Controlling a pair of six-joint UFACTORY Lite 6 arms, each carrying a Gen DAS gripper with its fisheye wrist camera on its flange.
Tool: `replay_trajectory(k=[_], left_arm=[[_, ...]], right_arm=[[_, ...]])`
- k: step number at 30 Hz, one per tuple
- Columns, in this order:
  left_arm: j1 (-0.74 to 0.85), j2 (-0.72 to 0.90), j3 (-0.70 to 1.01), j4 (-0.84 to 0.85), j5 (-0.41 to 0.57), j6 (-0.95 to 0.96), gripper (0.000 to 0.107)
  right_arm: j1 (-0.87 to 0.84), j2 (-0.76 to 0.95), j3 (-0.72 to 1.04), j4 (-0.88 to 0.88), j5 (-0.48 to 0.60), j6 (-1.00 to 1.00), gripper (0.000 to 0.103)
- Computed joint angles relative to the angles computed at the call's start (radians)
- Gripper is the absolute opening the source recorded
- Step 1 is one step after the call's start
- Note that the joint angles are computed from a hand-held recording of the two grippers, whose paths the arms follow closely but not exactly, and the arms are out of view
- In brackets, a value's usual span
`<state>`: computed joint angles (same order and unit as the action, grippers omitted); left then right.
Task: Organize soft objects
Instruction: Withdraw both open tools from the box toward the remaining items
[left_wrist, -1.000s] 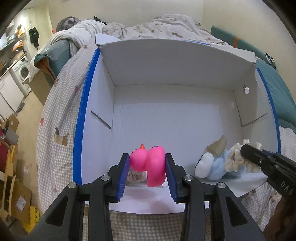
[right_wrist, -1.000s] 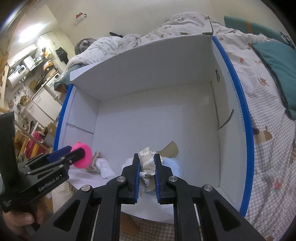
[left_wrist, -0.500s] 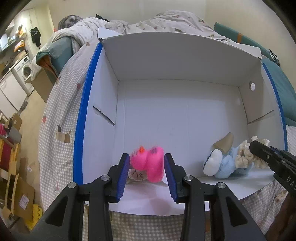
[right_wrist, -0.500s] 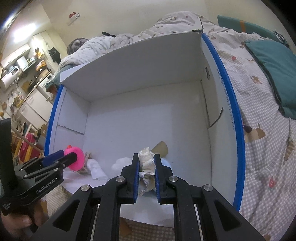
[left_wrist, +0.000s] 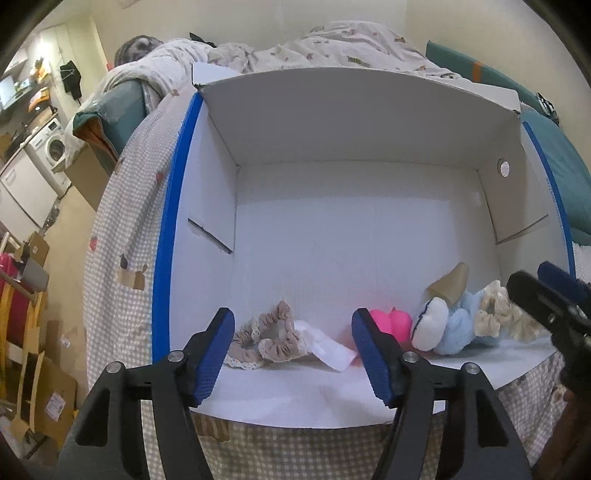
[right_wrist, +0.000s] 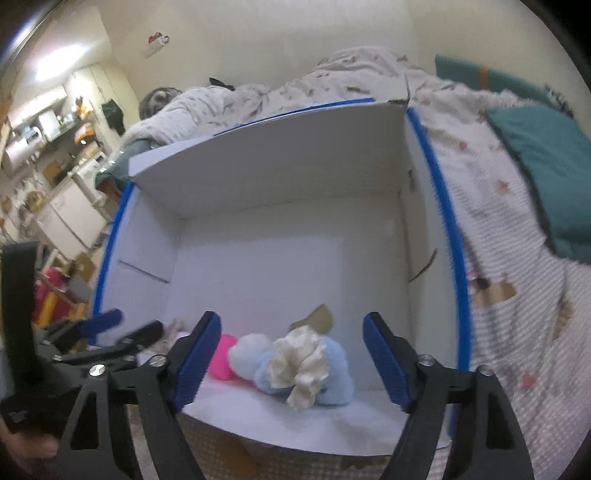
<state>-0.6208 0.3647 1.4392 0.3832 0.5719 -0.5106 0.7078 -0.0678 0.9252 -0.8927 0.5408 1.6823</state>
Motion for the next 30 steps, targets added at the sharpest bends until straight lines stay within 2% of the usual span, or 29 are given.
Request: replay_trajectory(k=[3,7,17,21,30], left_arm=[[0.005,0.009,0.008,-0.014,0.006,0.015,0.063],[0.002,0.003,0.001,-0.007,0.004,0.008,0.063],[0.017,-0.096,-0.087,0.003,-0.007,0.014,0.063],[0.03,-0.172,-0.151,-0.025,-0.016,0.03,0.063],[0.058,-0.345,-0.286,-0.066,-0.016,0.047,0.063]], right_arm=[[-0.053,-0.017,-0.03,0.107,-0.115,-0.087,0.086],[-0.075,-0.058,-0.064,0.107,-0.155,-0.07,0.086],[-0.057,-0.132,-0.114,0.074,-0.114,0.019,0.086],[-0.009,-0.18,-0.131,0.069,-0.04,0.05,0.086],[0.21,-0.263,-0.161,-0.015,0.223,0.252,0.086]])
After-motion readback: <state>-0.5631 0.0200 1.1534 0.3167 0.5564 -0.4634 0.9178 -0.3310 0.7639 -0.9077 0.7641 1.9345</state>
